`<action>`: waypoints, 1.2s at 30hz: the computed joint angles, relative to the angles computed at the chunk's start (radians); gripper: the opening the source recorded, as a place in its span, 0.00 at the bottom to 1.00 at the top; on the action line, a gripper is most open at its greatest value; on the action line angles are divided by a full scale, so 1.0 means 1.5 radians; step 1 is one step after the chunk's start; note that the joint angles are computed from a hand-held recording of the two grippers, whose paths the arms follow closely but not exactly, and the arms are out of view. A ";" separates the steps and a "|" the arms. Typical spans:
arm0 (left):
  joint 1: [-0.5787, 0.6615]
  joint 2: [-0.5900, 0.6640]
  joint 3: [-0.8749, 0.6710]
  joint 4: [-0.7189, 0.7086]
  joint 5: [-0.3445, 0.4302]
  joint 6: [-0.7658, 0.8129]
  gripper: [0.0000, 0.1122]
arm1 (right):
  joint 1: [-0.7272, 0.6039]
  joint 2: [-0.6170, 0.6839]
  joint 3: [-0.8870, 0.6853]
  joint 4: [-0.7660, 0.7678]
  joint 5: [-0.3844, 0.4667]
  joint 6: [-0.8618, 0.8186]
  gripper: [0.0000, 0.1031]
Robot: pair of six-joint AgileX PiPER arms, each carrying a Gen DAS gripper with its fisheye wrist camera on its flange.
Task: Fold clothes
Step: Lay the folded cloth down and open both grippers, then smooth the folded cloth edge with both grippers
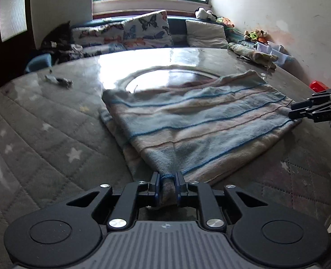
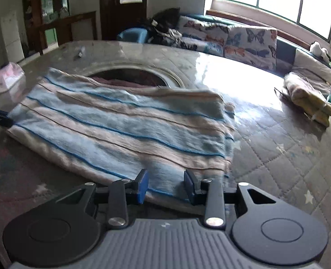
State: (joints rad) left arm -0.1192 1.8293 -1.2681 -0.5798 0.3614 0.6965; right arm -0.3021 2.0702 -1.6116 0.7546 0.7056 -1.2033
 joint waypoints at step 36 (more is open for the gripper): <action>-0.048 0.063 -0.025 -0.134 -0.050 0.096 0.16 | -0.014 0.001 0.045 0.165 -0.052 -0.030 0.25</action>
